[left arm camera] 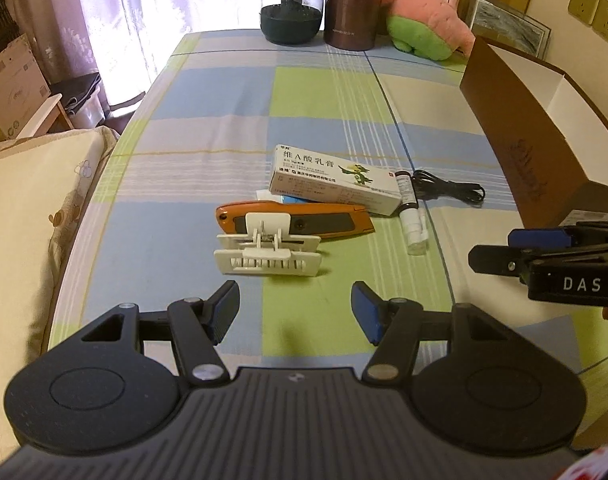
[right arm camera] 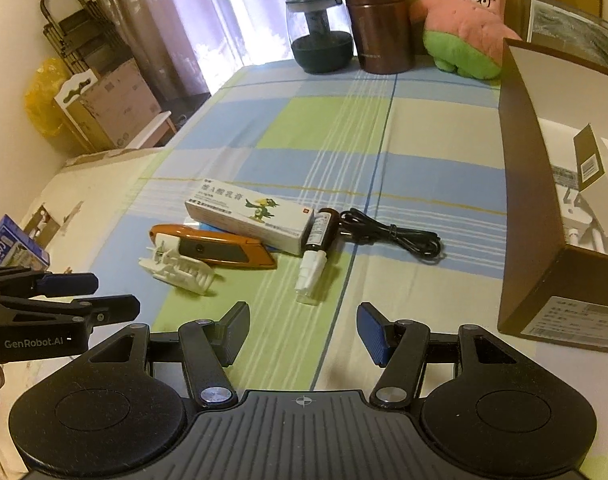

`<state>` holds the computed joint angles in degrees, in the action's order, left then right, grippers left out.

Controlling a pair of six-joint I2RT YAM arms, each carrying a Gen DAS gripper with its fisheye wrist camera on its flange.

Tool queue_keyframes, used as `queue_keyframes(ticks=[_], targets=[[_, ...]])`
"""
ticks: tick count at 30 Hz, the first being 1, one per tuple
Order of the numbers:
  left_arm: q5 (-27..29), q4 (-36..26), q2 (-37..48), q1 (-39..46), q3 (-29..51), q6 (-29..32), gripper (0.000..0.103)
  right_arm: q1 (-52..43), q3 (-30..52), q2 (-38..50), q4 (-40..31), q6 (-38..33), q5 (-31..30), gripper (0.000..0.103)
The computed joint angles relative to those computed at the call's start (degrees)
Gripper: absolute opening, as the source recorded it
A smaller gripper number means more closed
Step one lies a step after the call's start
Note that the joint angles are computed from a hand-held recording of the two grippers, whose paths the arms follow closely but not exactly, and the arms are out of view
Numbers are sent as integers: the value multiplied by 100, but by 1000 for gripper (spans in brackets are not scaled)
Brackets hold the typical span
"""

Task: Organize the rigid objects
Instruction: 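Move the left tool toward the white plastic clip while the right tool approaches the brown bottle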

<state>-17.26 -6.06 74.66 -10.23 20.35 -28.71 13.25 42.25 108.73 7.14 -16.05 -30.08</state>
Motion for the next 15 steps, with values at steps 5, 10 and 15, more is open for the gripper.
queue_keyframes(ticks=[5,10,15], targets=[[11,536,446,212,7,252,57,114,156,282,100,34,131,56],[51,1038,906,440,49,489,56,246,394,594,118,74,281,56],[48,1419,1392,681,128,695,56,358,614,865,144,112,373,56]])
